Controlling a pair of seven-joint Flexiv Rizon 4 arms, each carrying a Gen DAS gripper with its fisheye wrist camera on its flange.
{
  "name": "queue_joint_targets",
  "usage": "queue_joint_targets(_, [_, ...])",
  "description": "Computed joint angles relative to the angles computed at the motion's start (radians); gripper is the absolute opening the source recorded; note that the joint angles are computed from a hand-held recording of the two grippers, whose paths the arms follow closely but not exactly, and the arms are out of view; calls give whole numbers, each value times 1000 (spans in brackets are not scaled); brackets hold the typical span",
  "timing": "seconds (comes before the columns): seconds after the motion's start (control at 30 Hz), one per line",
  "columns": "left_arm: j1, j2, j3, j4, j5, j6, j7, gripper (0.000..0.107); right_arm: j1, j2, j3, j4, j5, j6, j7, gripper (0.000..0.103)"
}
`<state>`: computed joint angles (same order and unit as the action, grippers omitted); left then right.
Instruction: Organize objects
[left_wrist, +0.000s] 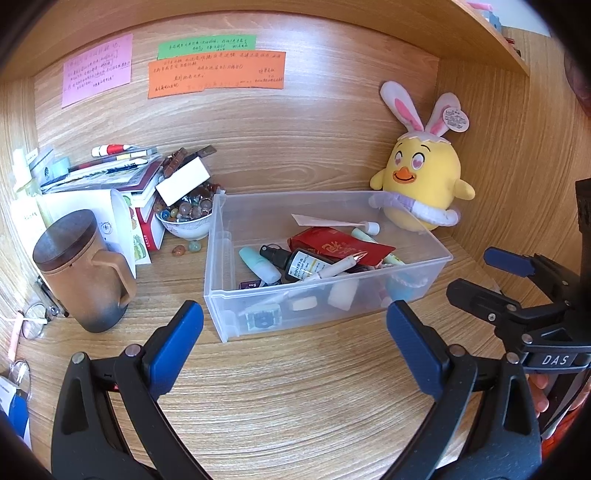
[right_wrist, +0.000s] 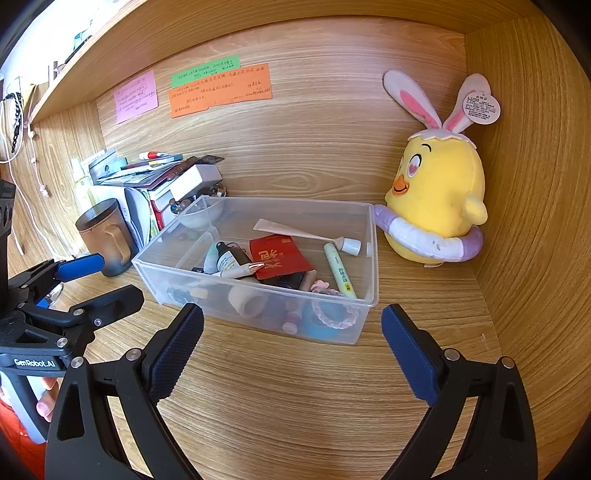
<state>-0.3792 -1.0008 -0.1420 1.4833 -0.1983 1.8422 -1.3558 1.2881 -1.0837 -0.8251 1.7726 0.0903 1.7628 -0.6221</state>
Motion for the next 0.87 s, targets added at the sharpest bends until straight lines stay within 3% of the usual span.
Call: queue_joint_targets(0.87, [47,3,-66,11,40,1,1,101,-7,3,10,-2,11,7,-16,97])
